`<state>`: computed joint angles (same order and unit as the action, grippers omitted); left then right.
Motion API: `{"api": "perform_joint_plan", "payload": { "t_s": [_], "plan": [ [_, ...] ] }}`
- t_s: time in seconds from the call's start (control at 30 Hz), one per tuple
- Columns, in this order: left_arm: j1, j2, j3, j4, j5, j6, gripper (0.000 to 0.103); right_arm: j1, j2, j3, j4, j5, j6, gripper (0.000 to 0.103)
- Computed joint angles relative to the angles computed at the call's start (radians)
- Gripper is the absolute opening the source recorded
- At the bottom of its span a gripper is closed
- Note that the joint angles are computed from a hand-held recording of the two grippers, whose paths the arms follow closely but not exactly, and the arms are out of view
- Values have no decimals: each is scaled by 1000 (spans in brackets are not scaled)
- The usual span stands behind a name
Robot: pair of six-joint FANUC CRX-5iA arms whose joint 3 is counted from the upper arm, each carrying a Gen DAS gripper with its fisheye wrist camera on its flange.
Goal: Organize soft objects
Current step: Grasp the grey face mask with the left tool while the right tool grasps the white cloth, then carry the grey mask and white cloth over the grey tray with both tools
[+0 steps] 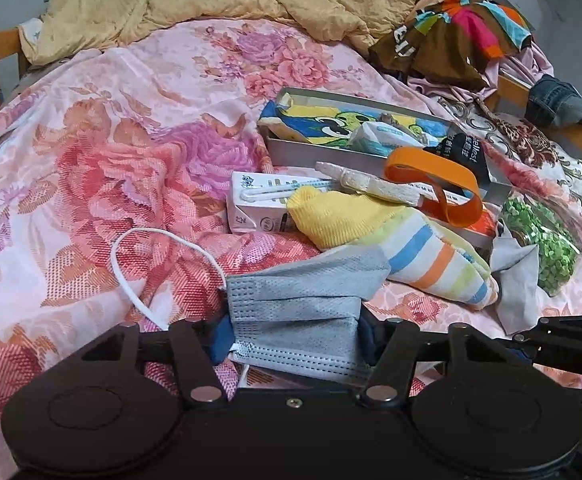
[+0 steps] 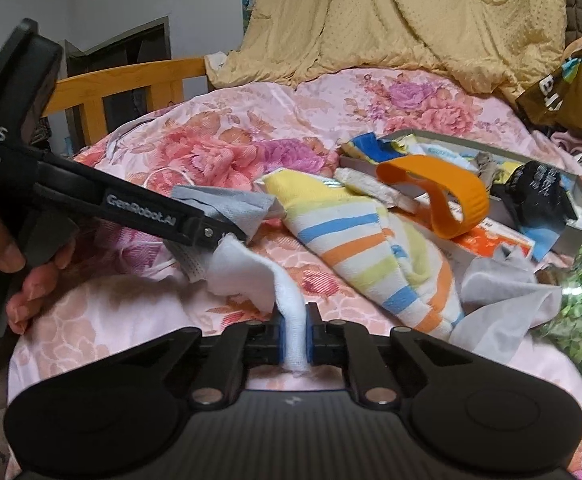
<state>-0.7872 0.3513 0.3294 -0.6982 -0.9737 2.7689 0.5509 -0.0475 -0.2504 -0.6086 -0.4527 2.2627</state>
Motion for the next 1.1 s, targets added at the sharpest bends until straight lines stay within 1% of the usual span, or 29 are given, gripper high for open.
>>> {"api": "perform_joint_plan", "payload": {
  "t_s": [0.2,0.33,0.5,0.73,0.9,1.0,1.1],
  "plan": [
    [-39,5,32,-71,-25,19,59,-6,-14,-8,0,38,-24,7],
    [-53,11,55,-91,-39,38,59,-10,-29,-15,-8,63,-17,6],
    [-70,22,86,-113,-61,86,59,-43,-45,-7,-53,75,-11,6],
    [-114,62,165,-183,-100,115,59,-67,-72,-21,-9,123,-133,7],
    [-134,92,234,-226,-113,139,59,-92,-74,-9,5,170,-179,7],
    [-135,114,280,-241,-117,129,59,-132,-47,42,-48,140,-124,7],
    [-122,139,331,-230,-117,96,59,-151,-11,86,-53,135,-100,7]
  ]
}}
